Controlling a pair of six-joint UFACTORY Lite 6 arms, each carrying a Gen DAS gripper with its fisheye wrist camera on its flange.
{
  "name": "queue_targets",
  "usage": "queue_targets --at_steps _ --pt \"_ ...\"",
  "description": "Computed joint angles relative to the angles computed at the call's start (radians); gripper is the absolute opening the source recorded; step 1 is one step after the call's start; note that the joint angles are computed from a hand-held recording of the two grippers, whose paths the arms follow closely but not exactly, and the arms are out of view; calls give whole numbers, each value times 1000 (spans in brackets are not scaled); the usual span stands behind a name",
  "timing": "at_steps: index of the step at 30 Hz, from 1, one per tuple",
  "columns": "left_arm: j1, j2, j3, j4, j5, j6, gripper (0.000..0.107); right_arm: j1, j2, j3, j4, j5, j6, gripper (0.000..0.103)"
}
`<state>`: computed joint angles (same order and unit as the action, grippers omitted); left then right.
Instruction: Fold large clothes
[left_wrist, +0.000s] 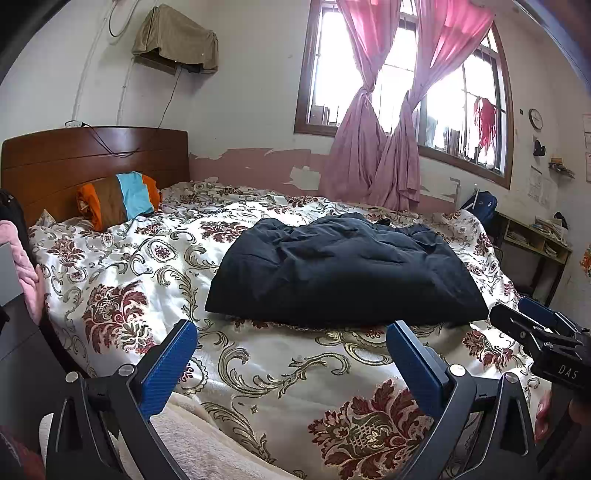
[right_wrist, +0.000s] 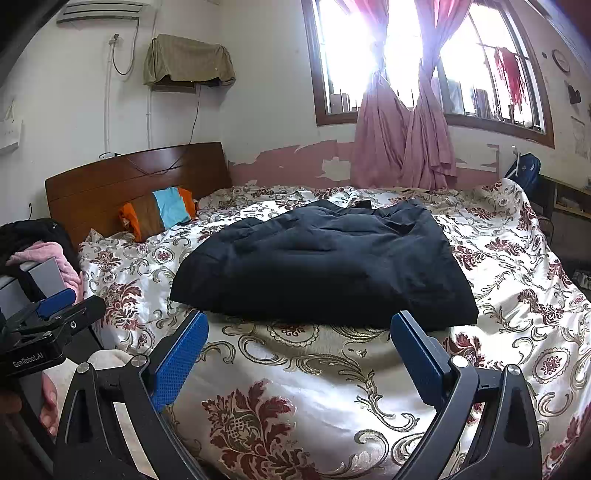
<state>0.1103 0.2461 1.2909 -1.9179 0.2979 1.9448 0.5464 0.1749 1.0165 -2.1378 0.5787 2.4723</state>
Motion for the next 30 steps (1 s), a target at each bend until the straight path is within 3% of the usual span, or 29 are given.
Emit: queue_targets --at_steps 5,12,15,17,30 --pt "-4 -1 -15 -34 3 40 103 1 2 -4 -3 1 8 97" --pt "-7 16 7 78 11 -59 103 3 4 -7 0 2 13 97" --pt "-34 6 0 -55 -77 68 103 -3 2 -7 -7 -3 16 97" --pt "-37 -3 -13 -129 -85 145 103 -5 3 -6 -5 -6 14 97" --pt "-11 2 -1 26 -19 5 103 10 10 0 37 -2 -7 97"
